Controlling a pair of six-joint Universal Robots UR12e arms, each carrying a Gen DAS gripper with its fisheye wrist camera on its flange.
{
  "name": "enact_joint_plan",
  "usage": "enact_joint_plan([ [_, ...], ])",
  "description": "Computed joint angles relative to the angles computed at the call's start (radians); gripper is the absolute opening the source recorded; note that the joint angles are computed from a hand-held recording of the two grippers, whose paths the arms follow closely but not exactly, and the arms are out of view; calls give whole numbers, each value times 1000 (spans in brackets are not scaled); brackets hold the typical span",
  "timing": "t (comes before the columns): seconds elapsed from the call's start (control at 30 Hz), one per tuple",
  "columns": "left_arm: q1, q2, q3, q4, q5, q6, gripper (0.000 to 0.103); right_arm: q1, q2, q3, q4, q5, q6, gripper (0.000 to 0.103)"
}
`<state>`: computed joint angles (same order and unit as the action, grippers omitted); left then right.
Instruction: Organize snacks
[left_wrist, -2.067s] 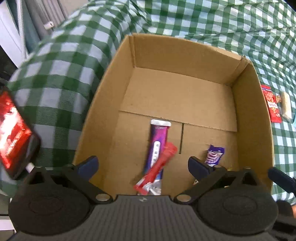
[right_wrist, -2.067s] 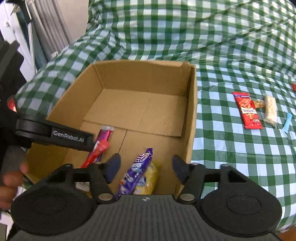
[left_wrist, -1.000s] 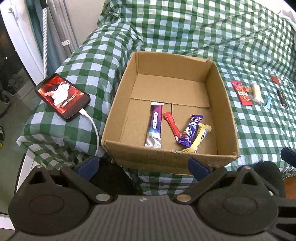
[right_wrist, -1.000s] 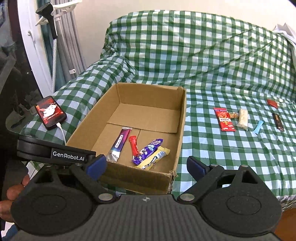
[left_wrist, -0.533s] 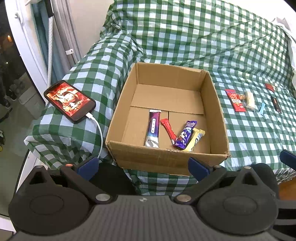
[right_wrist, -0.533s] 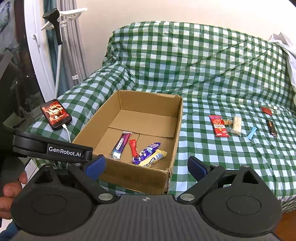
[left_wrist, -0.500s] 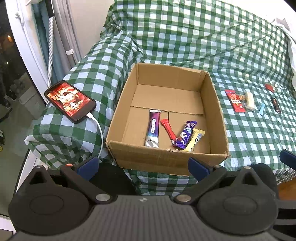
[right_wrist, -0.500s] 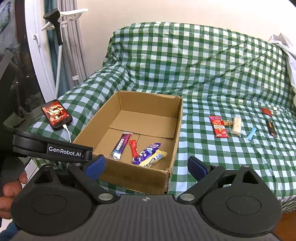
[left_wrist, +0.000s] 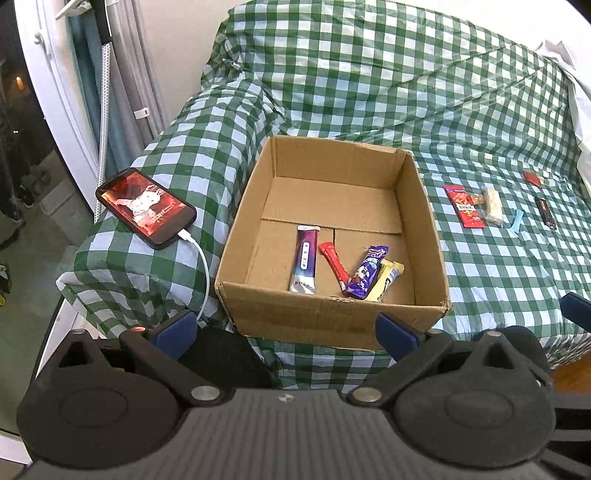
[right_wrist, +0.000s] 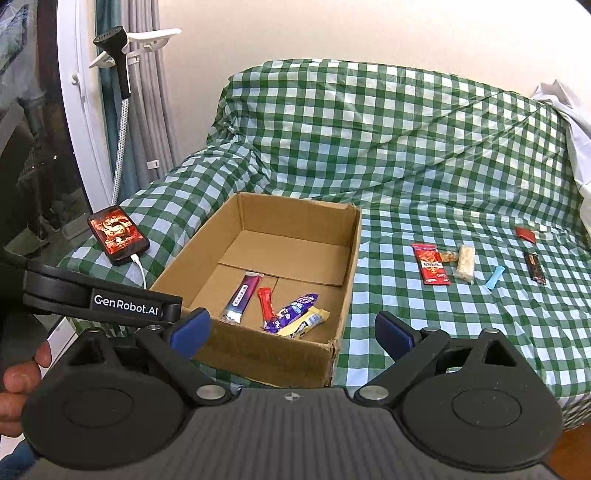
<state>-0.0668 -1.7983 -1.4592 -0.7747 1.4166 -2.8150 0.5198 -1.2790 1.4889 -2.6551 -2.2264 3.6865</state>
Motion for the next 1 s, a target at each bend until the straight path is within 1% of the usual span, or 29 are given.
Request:
enact_joint_plan([
  [0.43, 1, 0, 4, -14, 5, 6, 103, -2, -7, 8, 2, 5, 2, 96],
  [0.67, 0, -9, 14, -26, 11, 15, 103, -5, -10, 13, 25, 13, 29, 98],
  [1.0, -5, -18, 20, -36, 21, 21, 103, -9, -10, 12, 39, 28, 43, 98],
])
